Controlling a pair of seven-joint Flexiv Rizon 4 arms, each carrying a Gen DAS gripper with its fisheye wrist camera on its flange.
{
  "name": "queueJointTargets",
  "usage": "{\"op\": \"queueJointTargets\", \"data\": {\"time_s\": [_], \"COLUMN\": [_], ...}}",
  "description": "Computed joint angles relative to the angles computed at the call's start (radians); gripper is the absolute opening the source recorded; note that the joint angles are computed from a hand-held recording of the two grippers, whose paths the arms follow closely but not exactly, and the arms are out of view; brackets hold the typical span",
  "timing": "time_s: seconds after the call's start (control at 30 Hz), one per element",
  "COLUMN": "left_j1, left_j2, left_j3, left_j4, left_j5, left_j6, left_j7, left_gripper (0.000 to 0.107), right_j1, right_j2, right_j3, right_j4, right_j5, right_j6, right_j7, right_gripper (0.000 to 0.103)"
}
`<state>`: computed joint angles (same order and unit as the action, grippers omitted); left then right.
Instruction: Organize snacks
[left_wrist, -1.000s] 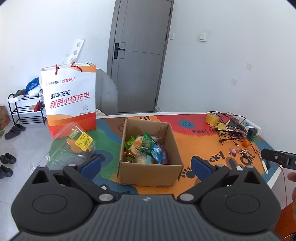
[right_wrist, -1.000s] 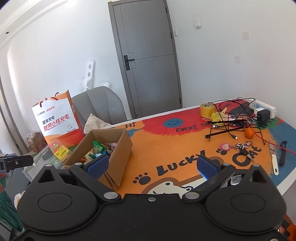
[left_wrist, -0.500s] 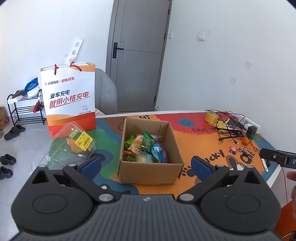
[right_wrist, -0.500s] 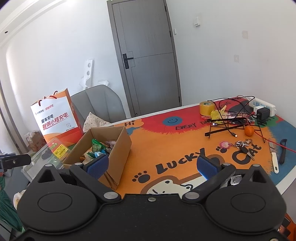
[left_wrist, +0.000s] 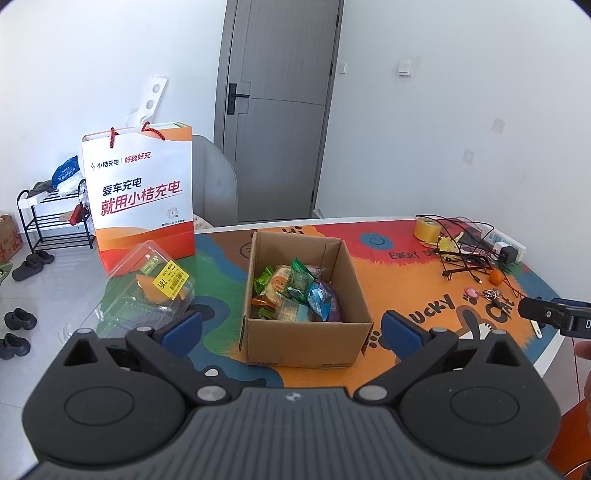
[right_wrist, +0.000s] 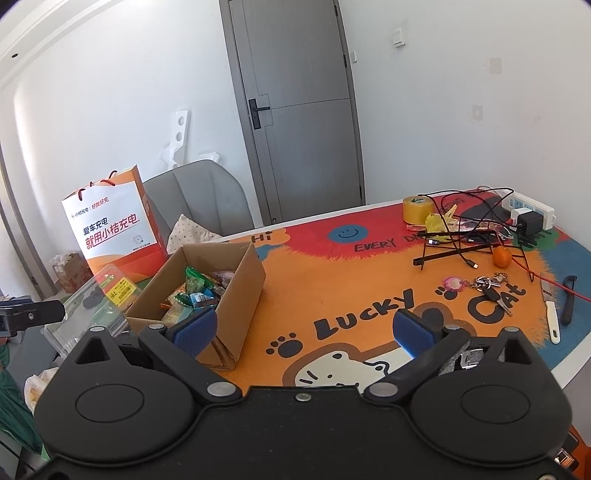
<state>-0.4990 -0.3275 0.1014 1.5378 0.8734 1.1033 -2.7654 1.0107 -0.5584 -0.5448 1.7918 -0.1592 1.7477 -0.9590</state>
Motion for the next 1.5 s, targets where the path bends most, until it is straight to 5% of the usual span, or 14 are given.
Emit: {"op": "queueJointTargets", "data": {"time_s": [1.5], "left_j1": [0.000], "left_j2": [-0.012], "left_j3": [0.007], "left_j4": [0.001], "left_j5": [-0.011], "left_j6": [0.012], "left_j7": [0.007], "left_gripper": [0.102], "right_j1": [-0.070], "right_j2": [0.005], "right_j3": [0.090], "right_j4": [-0.015], "right_j5": [-0.072], "right_j6": [-0.032], "right_j7": [0.032], "right_gripper": [0.103]}}
